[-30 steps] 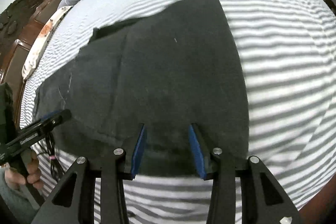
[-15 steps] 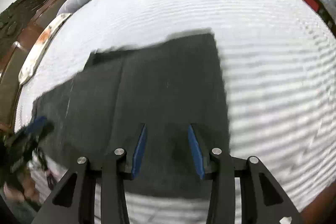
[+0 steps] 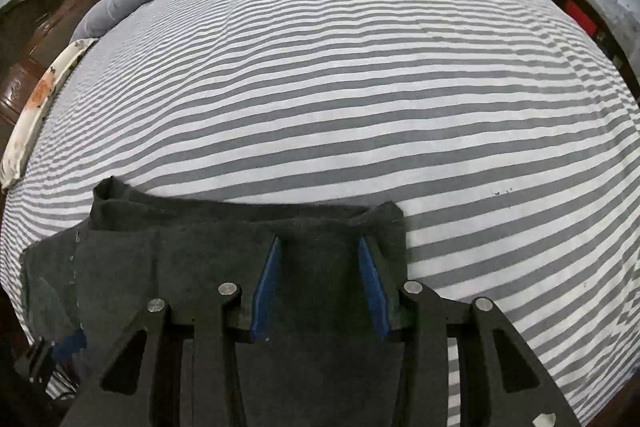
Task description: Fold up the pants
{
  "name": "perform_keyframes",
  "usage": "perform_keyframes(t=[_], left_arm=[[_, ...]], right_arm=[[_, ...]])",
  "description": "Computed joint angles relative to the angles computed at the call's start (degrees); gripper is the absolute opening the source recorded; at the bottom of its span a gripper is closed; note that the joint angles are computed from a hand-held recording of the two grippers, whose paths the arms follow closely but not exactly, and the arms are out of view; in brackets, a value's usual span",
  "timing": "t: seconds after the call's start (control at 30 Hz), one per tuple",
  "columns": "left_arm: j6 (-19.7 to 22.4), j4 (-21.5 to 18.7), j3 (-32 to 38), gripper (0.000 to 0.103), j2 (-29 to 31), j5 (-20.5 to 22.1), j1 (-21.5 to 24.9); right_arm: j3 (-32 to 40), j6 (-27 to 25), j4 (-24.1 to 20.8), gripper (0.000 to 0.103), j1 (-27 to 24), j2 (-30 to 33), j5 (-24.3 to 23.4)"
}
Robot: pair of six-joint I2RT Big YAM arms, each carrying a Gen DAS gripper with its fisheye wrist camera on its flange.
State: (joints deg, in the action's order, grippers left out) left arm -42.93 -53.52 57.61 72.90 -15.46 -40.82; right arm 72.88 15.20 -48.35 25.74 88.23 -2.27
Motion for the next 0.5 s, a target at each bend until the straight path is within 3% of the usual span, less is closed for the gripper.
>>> perform_keyframes(t=[0.1, 0.3, 0.4, 0.5], left_arm=[[-0.3, 0.6, -0.1, 0.059, 0.1, 0.0, -0.2], [-1.0, 0.9, -1.5, 0.059, -2.9, 0.5, -0.3], [-3.2, 0.7, -3.1, 0.059, -7.0, 1.1, 0.6], [-8.1, -0.3, -5.9, 0.059, -13.8, 1.8, 2.9]], right_arm=[[-2.9, 0.8, -0.3, 0.039, 0.1, -3.0, -1.8], [-14.1, 2.3, -0.3, 0.039, 2.6, -13.4, -0.4], [-17.4, 4.3, -0.7, 0.039, 3.4, -16.8, -0.5], [-19.2, 5.5, -1.6, 0.039, 4.7, -18.5, 0.4]])
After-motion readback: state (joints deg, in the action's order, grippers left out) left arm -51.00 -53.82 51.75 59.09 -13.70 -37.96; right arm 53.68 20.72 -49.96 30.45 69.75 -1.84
